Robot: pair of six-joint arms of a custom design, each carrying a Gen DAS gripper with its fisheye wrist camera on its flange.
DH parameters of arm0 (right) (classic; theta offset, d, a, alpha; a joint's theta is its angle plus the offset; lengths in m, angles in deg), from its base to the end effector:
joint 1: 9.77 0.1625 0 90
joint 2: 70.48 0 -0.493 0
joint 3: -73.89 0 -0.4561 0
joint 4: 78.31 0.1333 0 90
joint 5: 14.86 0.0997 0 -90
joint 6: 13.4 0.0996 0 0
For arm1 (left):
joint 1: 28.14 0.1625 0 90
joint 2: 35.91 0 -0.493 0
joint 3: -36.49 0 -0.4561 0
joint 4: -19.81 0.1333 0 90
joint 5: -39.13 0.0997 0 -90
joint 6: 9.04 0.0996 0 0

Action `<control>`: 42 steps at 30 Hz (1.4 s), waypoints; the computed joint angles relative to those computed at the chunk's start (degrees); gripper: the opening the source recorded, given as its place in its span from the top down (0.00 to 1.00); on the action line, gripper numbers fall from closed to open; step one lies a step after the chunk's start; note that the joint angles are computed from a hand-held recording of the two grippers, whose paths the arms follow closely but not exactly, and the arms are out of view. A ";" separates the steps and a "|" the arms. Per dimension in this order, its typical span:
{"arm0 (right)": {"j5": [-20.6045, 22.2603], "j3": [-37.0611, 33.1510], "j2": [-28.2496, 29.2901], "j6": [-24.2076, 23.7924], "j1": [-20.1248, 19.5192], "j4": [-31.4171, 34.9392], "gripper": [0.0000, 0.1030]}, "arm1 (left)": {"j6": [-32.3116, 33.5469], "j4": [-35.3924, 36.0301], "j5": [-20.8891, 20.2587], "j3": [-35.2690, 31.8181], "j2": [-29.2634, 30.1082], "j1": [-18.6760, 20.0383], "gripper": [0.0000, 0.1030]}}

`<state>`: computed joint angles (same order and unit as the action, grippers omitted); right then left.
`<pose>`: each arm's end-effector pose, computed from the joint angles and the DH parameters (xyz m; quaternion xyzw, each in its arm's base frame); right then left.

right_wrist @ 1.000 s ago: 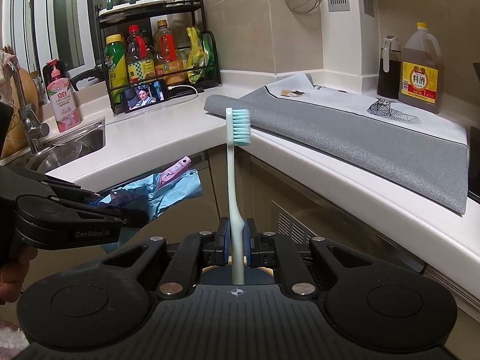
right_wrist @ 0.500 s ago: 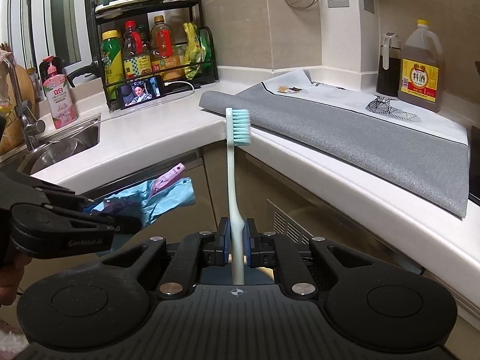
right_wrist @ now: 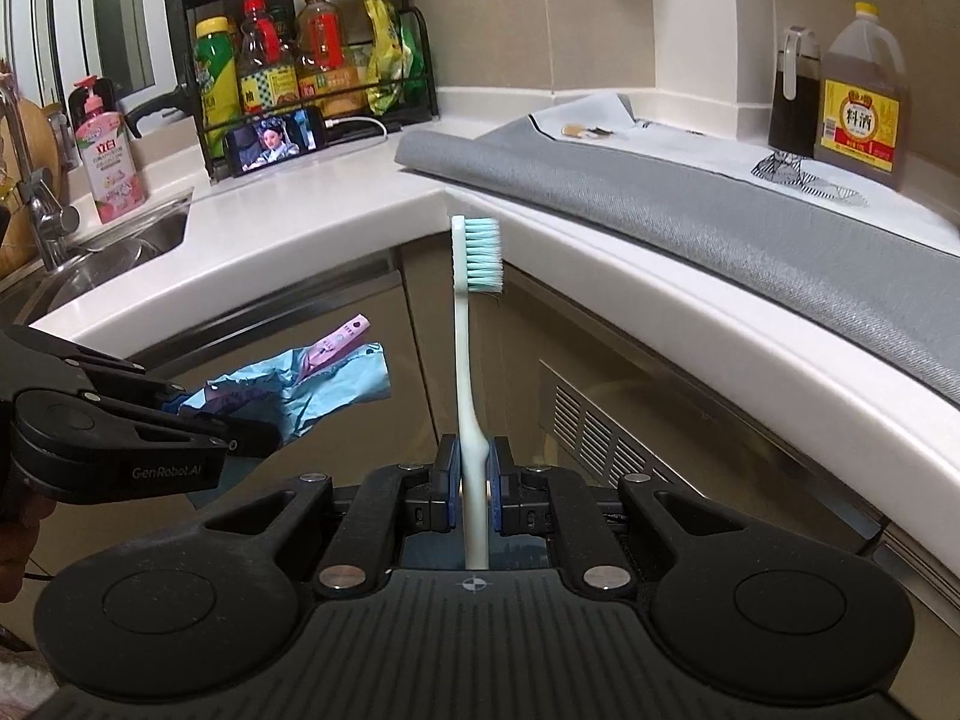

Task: Collect trash
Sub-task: 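Carry the cloth with the left gripper while the right carries the toothbrush down to the bin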

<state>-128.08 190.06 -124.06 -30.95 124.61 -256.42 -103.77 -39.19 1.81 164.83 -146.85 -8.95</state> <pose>0.5093 -0.3860 0.1147 0.4534 -0.8421 0.2560 0.1407 -0.1947 -0.2928 0.3719 0.0085 0.8374 -0.3553 0.4154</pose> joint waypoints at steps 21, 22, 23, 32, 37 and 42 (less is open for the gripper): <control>-0.26 -0.70 0.66 0.28 -0.17 3.78 0.89 | 1.98 -3.41 -0.54 0.25 -0.05 2.47 0.82; -0.24 -0.77 0.70 0.23 -0.18 3.92 0.89 | 2.07 -3.57 -0.57 0.26 -0.03 2.58 0.82; -0.21 -0.82 0.71 0.14 -0.21 4.07 0.89 | 2.14 -3.88 -0.57 0.24 0.18 2.76 0.82; -1.12 -2.08 2.23 0.39 -0.59 5.60 0.89 | 3.46 -7.01 -1.09 1.38 -0.38 5.76 0.81; -2.10 -3.35 4.58 1.18 -1.45 6.27 0.89 | 6.90 -13.01 -2.65 2.98 -0.77 10.50 0.81; -2.47 -4.53 6.82 0.20 -2.09 6.48 0.89 | 10.44 -17.52 -3.52 4.08 -0.47 14.01 0.81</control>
<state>-130.56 185.53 -117.23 -30.75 122.52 -249.94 -93.33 -56.72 -1.71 168.91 -147.31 5.07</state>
